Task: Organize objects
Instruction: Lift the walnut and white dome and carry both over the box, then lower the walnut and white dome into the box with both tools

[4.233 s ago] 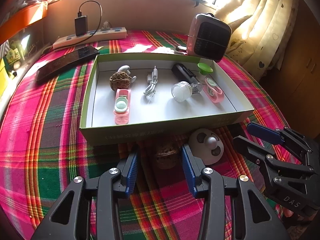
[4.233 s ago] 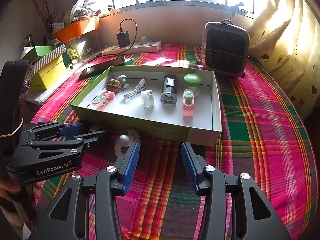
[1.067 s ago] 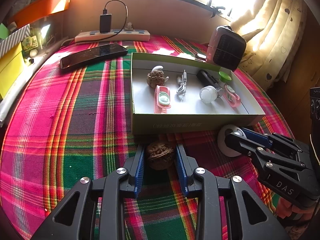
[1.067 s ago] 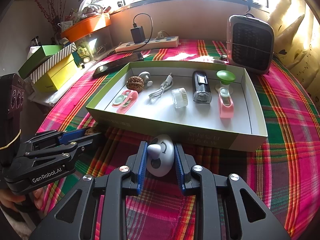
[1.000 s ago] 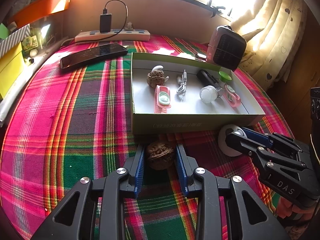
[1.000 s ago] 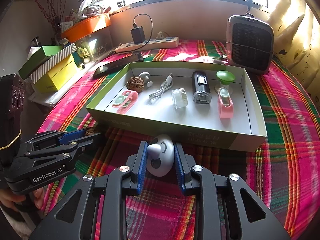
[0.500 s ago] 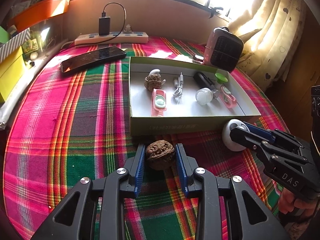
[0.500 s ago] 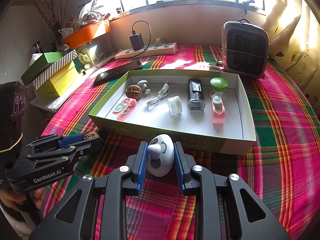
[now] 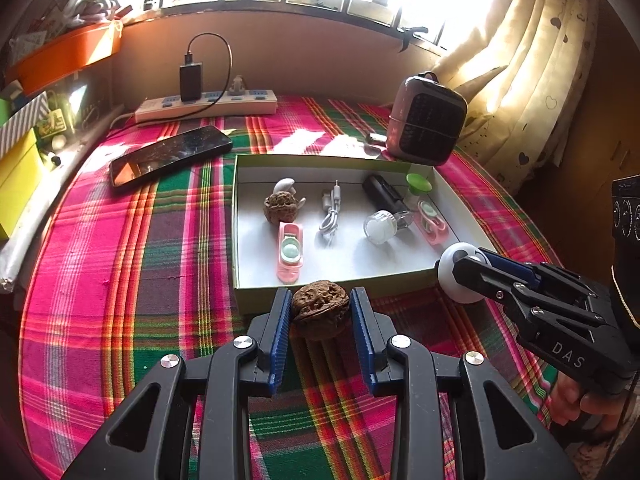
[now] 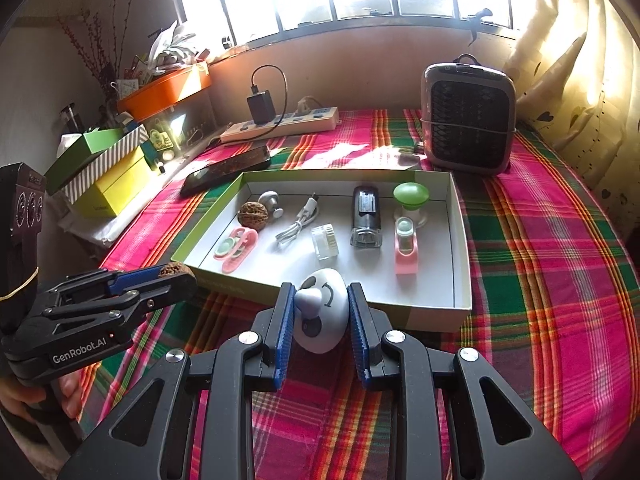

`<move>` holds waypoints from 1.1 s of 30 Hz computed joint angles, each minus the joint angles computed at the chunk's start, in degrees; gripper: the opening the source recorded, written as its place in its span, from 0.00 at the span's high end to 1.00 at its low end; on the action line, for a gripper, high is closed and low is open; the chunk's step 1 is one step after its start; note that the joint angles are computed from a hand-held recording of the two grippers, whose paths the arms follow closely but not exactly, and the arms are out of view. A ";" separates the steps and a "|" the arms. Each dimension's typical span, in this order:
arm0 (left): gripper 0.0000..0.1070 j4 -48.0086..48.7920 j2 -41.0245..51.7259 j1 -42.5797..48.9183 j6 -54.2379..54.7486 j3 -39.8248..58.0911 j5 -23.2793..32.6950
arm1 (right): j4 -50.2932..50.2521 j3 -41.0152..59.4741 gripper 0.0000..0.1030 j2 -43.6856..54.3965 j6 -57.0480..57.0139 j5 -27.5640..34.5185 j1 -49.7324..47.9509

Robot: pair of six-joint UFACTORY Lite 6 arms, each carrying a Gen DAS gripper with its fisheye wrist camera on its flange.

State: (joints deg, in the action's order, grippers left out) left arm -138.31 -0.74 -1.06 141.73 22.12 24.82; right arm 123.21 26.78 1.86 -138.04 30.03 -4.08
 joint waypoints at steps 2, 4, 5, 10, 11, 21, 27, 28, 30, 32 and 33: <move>0.74 0.49 0.27 -0.36 -0.80 0.88 -0.37 | -0.58 0.78 0.74 0.31 0.57 -0.17 -0.32; 0.74 1.55 0.96 -0.61 -2.00 2.07 -0.69 | -1.06 1.67 0.74 0.67 1.07 -0.47 -0.59; 0.74 1.86 1.31 -0.78 -2.38 2.62 -0.89 | -0.94 2.18 0.74 1.01 1.09 -0.61 -0.61; 0.74 1.61 3.26 -1.95 -2.65 5.44 -1.68 | -1.69 4.81 0.74 3.09 2.01 -1.05 -0.99; 0.74 1.76 3.88 -2.13 -2.98 6.19 -1.89 | -1.99 5.48 0.74 3.66 2.43 -1.19 -1.02; 0.74 -0.64 7.45 -4.50 -1.50 10.78 -3.31 | -2.19 8.84 0.74 6.07 3.13 -2.39 -0.43; 0.74 -2.22 10.39 -5.48 -0.23 13.28 -3.91 | -2.99 11.48 0.74 8.53 3.83 -3.11 -0.08; 0.74 -2.21 11.02 -5.66 -0.32 13.85 -3.96 | -3.12 11.99 0.74 9.11 3.96 -3.22 -0.03; 0.74 -3.29 12.01 -6.10 0.62 14.64 -4.10 | -3.32 12.69 0.74 10.06 4.01 -3.25 -0.06; 0.74 -5.02 13.07 -6.60 2.19 15.45 -4.33 | -3.30 13.44 0.74 10.96 4.11 -3.39 0.11; 0.74 -5.06 13.61 -6.71 2.12 15.89 -4.41 | -3.25 13.78 0.74 11.39 4.09 -3.42 0.15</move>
State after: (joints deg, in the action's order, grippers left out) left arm -143.37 12.87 -7.77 143.85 38.01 20.42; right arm 119.97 40.55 13.25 -133.95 26.61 -3.93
